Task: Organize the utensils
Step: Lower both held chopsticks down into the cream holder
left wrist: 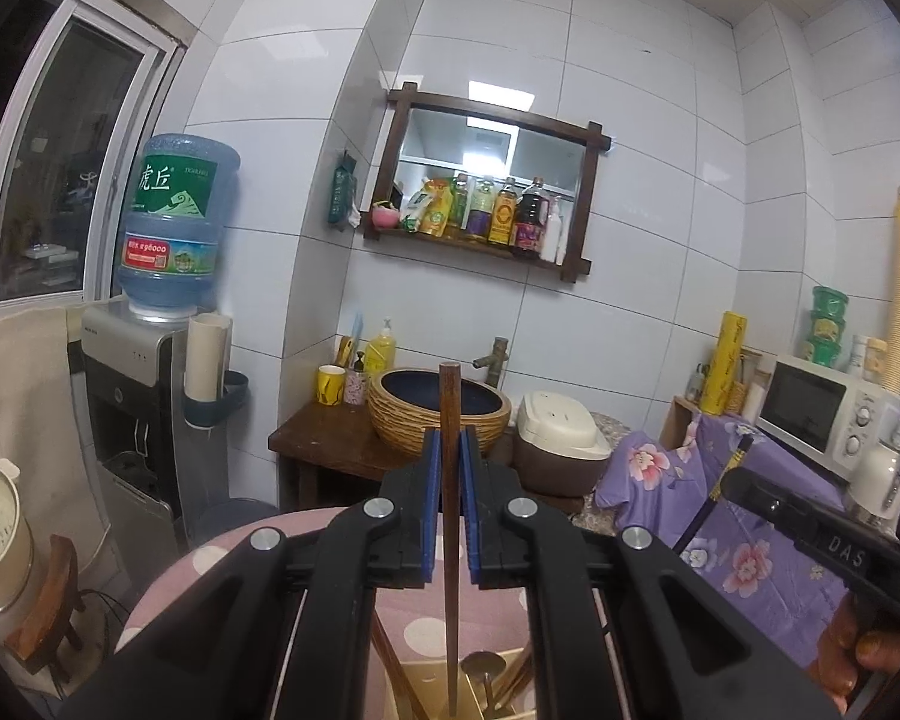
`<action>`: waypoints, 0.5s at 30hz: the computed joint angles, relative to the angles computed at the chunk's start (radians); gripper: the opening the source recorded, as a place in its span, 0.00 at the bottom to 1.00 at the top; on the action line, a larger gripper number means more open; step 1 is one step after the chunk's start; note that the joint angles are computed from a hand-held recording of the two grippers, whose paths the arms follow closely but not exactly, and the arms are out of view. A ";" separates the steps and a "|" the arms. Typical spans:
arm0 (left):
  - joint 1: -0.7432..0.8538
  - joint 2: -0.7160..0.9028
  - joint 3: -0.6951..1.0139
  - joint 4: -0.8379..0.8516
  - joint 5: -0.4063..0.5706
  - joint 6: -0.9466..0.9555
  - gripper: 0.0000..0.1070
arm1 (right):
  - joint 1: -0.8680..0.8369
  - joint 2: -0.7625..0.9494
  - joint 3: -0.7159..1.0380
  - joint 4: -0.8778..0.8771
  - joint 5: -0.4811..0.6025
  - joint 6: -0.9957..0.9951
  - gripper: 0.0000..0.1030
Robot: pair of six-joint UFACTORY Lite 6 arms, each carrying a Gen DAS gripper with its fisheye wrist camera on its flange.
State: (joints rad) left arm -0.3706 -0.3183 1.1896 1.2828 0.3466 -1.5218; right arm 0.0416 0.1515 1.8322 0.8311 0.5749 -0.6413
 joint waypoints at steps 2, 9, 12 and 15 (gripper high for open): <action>-0.006 0.024 -0.036 0.130 0.008 -0.145 0.07 | 0.022 0.016 -0.034 -0.015 -0.036 0.002 0.07; -0.017 0.063 -0.203 0.415 0.032 -0.487 0.07 | 0.064 0.039 -0.196 0.036 -0.133 -0.075 0.07; -0.021 0.078 -0.252 0.476 0.039 -0.560 0.07 | 0.078 0.045 -0.263 0.082 -0.175 -0.133 0.07; -0.014 0.087 -0.284 0.523 0.031 -0.617 0.07 | 0.089 0.045 -0.312 0.132 -0.203 -0.189 0.07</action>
State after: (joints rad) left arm -0.3846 -0.2314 0.9053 1.8054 0.3781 -2.1384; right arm 0.1305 0.1968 1.5203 0.9631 0.3720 -0.8306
